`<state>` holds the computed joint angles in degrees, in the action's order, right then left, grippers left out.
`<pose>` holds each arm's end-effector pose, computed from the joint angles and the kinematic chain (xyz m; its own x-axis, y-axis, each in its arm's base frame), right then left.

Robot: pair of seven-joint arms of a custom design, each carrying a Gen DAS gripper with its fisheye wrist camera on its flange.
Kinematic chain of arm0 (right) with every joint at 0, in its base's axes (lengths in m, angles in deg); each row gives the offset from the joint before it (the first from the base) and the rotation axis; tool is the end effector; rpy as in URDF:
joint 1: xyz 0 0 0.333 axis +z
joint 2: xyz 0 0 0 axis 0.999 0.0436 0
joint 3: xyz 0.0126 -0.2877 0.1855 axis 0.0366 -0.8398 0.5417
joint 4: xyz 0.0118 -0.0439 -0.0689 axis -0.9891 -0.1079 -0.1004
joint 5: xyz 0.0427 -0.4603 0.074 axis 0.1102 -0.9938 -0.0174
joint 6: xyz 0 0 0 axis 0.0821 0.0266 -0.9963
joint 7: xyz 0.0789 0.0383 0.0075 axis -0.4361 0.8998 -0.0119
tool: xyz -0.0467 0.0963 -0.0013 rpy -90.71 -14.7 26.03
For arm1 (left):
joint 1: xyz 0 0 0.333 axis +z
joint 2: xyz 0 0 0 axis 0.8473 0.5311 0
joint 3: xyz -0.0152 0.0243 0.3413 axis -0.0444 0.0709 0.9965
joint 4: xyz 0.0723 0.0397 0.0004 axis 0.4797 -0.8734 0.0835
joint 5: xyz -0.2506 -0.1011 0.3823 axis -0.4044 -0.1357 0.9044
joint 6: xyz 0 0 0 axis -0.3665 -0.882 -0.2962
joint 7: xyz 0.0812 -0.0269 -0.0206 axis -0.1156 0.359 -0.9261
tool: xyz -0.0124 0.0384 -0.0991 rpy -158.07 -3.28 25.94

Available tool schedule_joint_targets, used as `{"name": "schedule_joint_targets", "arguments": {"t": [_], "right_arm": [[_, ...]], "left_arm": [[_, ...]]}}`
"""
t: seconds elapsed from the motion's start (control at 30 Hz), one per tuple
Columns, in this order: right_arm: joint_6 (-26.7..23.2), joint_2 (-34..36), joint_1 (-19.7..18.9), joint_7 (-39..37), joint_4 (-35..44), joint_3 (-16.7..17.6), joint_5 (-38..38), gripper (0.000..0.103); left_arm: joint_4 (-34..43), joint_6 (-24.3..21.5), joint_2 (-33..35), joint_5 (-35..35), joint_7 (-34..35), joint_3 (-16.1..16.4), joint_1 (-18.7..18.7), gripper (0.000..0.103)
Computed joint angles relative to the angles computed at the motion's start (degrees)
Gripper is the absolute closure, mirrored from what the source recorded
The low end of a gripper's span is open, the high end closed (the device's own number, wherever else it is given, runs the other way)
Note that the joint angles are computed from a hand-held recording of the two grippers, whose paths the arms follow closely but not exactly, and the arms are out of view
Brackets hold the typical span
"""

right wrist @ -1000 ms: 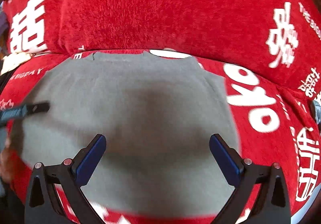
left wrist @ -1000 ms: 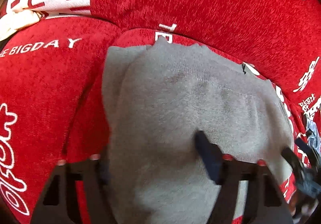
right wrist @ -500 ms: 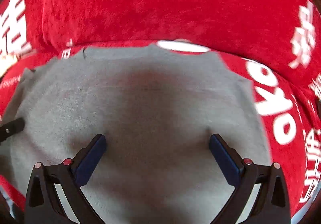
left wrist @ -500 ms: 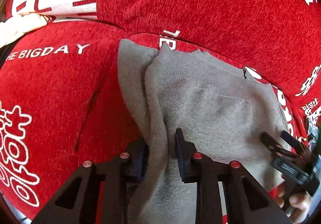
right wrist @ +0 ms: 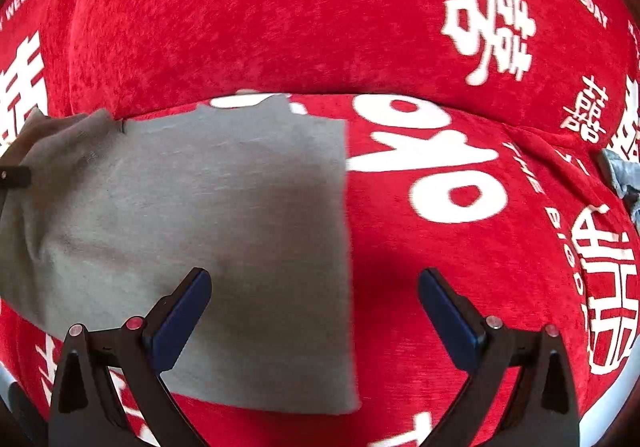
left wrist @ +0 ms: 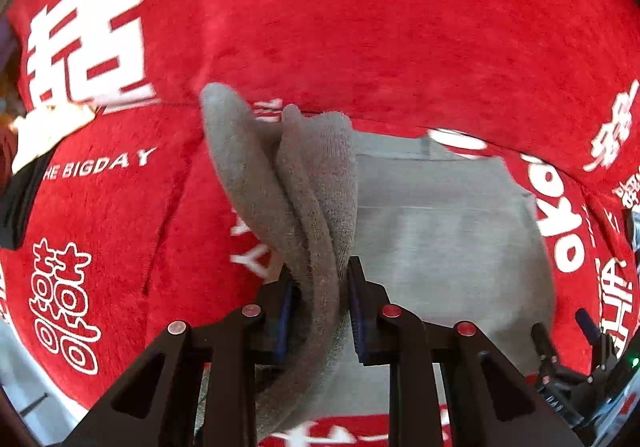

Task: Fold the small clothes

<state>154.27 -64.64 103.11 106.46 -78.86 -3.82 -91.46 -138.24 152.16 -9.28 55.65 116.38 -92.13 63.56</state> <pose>0.5994 0.2033 0.5899 0.2324 -0.9726 -0.0101 -0.8491 -0.1978 -0.4898 0.5840 -0.0024 0.6177 0.3367 -0.9373 0.0902 -0.8800 -0.3473 -0.3241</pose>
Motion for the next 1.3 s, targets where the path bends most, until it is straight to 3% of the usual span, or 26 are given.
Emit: {"name": "schedule_joint_targets", "arguments": {"t": [0.33,0.5,0.6,0.67,0.7,0.73,0.8,0.87,1.0,1.1,1.17,1.3], "right_arm": [[5.6,-5.3,-2.9,-4.7,-7.4,-4.3,7.6,0.001],[5.8,-6.0,-4.2,-5.2,-9.9,-5.7,10.5,0.001],[5.4,-6.6,-4.8,-5.5,-11.1,-6.2,11.8,0.001],[5.6,-7.3,-5.0,-5.8,-11.9,-6.3,12.2,0.001],[5.7,-7.5,-5.1,-5.9,-12.2,-6.3,12.3,0.001],[5.6,-7.9,-5.2,-5.7,-12.5,-6.3,12.2,0.001],[5.5,-8.4,-5.1,-5.9,-12.6,-6.4,12.5,0.001],[5.9,-9.2,-4.9,-6.1,-12.8,-6.4,12.8,0.001],[5.5,-10.8,-2.5,-10.5,-12.6,-8.2,18.9,0.001],[2.5,-11.0,0.8,-17.9,-11.4,-11.6,31.1,0.001],[-0.4,-10.4,1.7,-21.4,-10.2,-12.9,38.7,0.001],[-5.3,-7.1,1.4,-23.0,-6.0,-12.1,46.9,0.0]], "left_arm": [[17.1,-4.9,12.5,6.5,-4.7,-6.3,-9.1,0.079],[24.2,-8.1,22.0,10.1,-7.7,-6.4,-15.0,0.09],[23.7,-7.9,23.8,11.4,-9.2,-5.4,-17.2,0.09],[21.1,-4.5,22.4,13.6,-9.8,-4.9,-18.1,0.089],[20.4,-4.0,21.6,12.6,-9.6,-4.7,-17.9,0.079],[19.8,-3.3,21.1,10.9,-8.6,-4.6,-17.5,0.055],[17.7,-1.0,18.5,6.2,-5.9,-4.5,-16.4,0.023],[14.0,3.1,14.3,5.9,-5.9,-4.4,-15.8,0.022],[5.4,7.3,4.6,-4.1,1.7,-3.2,-13.4,0.022],[-4.6,10.7,-4.1,1.1,0.8,-4.4,-10.5,0.022],[-10.5,10.1,-8.7,6.9,-0.7,-6.4,-8.2,0.022],[-20.6,9.0,-15.0,9.3,0.1,-7.6,-7.1,0.022]]}}
